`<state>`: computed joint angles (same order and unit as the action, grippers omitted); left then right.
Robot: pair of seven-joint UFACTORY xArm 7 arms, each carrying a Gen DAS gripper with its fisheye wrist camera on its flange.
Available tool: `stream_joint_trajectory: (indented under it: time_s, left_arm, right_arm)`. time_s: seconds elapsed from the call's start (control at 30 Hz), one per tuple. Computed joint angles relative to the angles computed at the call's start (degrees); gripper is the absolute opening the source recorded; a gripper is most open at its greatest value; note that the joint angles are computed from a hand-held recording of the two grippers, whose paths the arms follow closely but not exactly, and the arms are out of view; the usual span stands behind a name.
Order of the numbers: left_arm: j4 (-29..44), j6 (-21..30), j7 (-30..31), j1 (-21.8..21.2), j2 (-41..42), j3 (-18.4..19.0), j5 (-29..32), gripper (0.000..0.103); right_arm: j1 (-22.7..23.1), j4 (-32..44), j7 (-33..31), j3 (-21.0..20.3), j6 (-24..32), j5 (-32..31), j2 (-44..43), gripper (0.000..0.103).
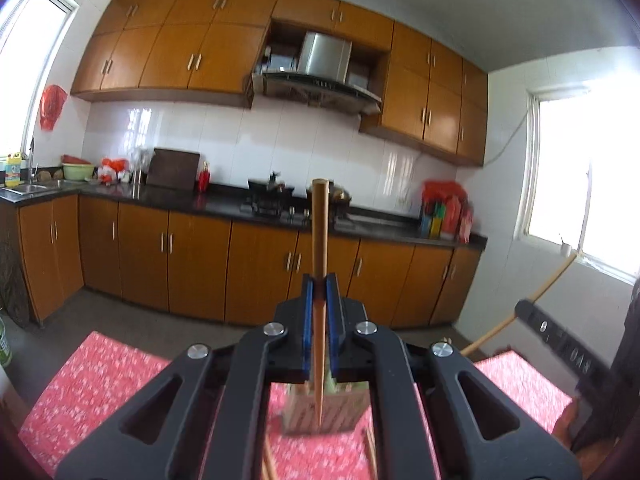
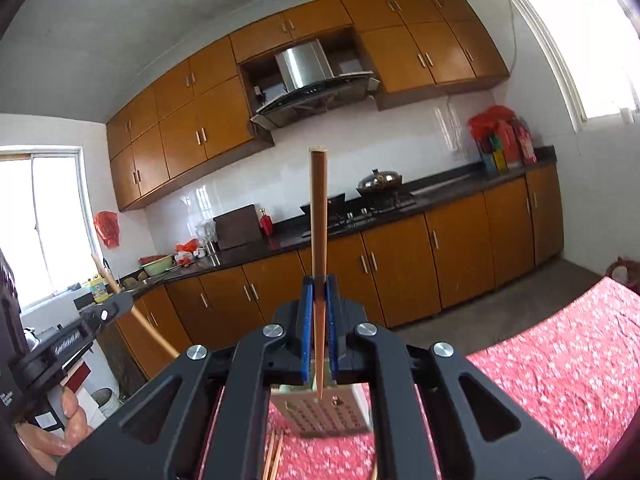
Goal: Organize utensils
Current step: 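Carry the left tool's chopstick over the metal holder while the right tool carries its chopstick there, then open the left tool to drop its chopstick into the holder while the right tool releases its own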
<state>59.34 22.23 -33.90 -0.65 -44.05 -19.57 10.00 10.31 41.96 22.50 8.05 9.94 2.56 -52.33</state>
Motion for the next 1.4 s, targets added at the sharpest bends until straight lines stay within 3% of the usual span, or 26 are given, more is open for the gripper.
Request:
stream_joint_trajectory:
  time_s: [0.23,0.4,0.77,1.07,1.23,1.4]
  left_arm:
    - [5.0,-6.0,-6.6,9.3,6.2,-5.5,4.1,0.007]
    - [5.1,-8.3,-9.0,11.0,9.7,-7.2,6.7,0.007]
    - [2.5,-9.5,-10.9,8.2,14.2,-5.9,9.7,0.008]
    - [0.9,-8.8,-10.9,6.8,10.9,-3.5,9.8,0.016]
    - [-0.7,-6.2,-9.5,5.1,6.9,-1.6,8.1,0.016]
    - [-4.8,-1.4,-6.3,2.6,0.4,0.7,5.9,0.019]
  right_arm:
    - [-1.7,3.6,-0.4,1.6,-2.3,-1.6,6.7,0.007]
    - [-2.2,4.3,0.0,2.7,-2.4,-2.3,9.9,0.007]
    - [1.2,4.7,-1.2,0.8,0.2,-2.0,13.1,0.008]
    - [-0.2,5.4,-1.3,1.7,2.0,-2.6,11.3,0.008]
    - [-0.9,5.0,-0.9,2.1,3.0,-2.8,8.5,0.008]
    - [0.1,1.4,-1.3,1.3,7.5,-2.4,2.1,0.008]
